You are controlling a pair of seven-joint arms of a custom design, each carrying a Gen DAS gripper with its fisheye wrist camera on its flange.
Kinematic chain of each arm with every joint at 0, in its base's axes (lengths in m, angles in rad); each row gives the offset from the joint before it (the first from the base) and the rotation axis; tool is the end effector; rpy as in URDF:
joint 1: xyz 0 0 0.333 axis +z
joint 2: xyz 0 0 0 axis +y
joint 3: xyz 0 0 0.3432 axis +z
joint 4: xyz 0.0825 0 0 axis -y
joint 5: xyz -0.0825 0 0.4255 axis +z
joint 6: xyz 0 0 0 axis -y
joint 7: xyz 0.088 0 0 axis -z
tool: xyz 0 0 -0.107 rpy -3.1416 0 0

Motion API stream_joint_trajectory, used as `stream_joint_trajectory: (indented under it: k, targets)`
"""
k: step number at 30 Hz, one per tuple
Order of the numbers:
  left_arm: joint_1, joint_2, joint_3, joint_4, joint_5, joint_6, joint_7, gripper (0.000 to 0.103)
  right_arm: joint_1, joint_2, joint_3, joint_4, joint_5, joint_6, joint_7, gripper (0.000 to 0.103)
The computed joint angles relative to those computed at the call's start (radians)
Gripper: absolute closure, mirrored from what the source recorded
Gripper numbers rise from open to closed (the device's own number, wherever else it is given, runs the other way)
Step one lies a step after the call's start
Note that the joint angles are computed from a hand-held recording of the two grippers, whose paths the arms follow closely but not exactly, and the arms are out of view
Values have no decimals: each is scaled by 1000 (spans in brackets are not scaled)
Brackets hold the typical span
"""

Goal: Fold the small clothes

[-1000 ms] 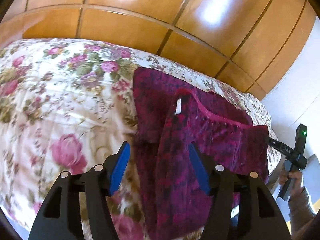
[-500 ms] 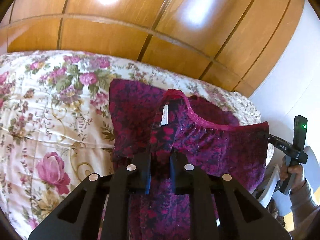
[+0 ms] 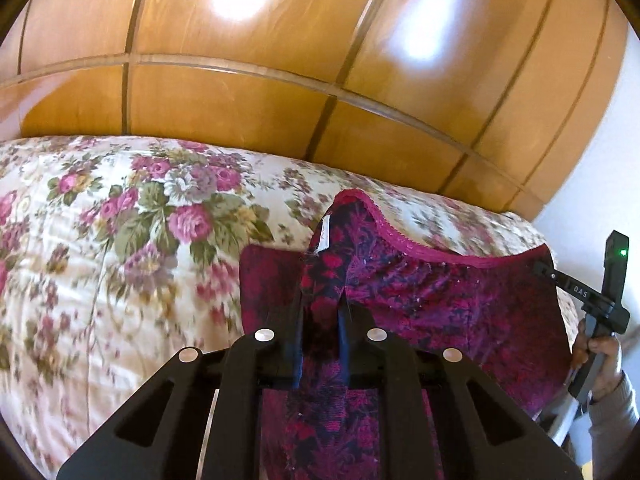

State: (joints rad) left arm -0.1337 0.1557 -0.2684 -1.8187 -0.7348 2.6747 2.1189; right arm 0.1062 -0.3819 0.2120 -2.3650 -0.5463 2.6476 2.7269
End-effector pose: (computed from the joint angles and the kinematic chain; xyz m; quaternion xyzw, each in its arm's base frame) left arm 0.6475 -0.2416 0.5385 -0.5065 0.7510 -0.4197 0.0575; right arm 0.4746 0.1809 0.5481 -0.5004 0.7767 -0.2498 0.2896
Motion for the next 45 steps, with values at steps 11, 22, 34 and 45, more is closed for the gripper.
stream_joint_trajectory:
  k: [11, 22, 34, 45]
  targets:
    - [-81, 262, 53, 246, 453, -8, -404, 91, 12, 241, -70, 136, -89, -68, 47, 82]
    - [-33, 268, 4, 229, 506, 0, -483, 85, 50, 239, -139, 98, 9, -66, 75, 38]
    - [-18, -32, -72, -157, 394, 245, -328, 68, 102, -26, -12, -74, -6, 28, 67, 32]
    - [-112, -53, 19, -216, 518, 222, -491, 68, 65, -68, 85, -203, 52, 120, 142, 32]
